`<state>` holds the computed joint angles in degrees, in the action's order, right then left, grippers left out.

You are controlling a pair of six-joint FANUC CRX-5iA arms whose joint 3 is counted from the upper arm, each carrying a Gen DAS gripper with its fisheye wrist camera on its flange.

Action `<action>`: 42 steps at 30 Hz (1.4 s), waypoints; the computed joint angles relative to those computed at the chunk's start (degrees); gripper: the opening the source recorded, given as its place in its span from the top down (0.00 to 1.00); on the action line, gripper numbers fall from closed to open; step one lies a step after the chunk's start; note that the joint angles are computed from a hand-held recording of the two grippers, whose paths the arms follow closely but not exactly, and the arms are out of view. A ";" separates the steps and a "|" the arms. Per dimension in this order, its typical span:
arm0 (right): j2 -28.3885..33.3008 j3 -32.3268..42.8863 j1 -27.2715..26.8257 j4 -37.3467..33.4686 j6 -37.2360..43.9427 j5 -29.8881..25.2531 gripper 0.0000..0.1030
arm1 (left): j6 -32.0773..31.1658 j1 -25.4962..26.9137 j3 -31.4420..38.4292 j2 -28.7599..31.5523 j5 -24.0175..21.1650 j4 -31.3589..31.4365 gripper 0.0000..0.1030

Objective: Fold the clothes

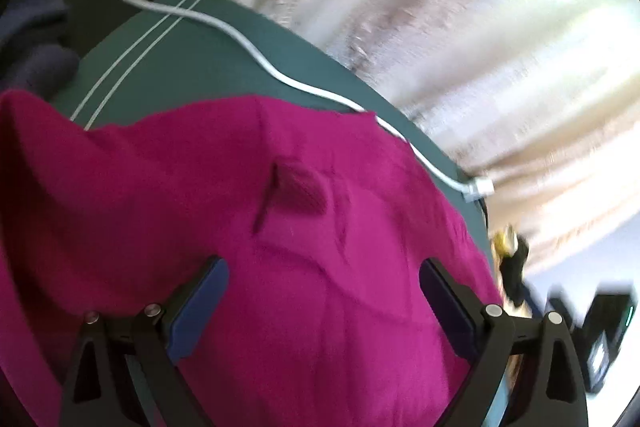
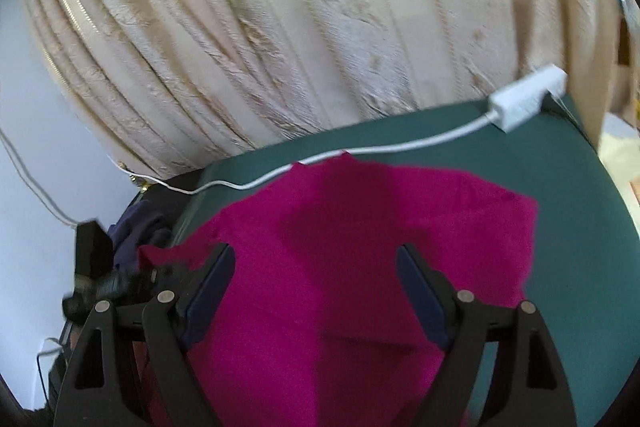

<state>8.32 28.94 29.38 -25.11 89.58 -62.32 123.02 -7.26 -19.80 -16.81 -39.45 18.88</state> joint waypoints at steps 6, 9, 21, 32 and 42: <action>-1.78 -4.43 -0.95 -2.47 -1.09 0.89 0.17 | 3.88 0.29 4.02 3.98 -0.15 -2.35 0.33; -1.91 -5.71 -0.44 -1.44 -1.92 1.54 0.17 | 3.74 -0.11 6.01 5.91 -2.85 -3.32 0.66; -2.88 -9.62 4.00 9.74 -3.43 4.26 0.17 | 18.47 -4.96 13.72 4.27 -15.09 -26.82 0.91; -2.67 -13.31 10.12 26.25 -8.59 5.09 0.17 | 19.56 -6.93 13.40 3.01 -18.22 -31.73 0.91; -2.91 -13.96 11.81 28.84 -8.70 3.92 0.17 | 19.20 -7.89 12.62 0.75 -19.17 -32.14 0.91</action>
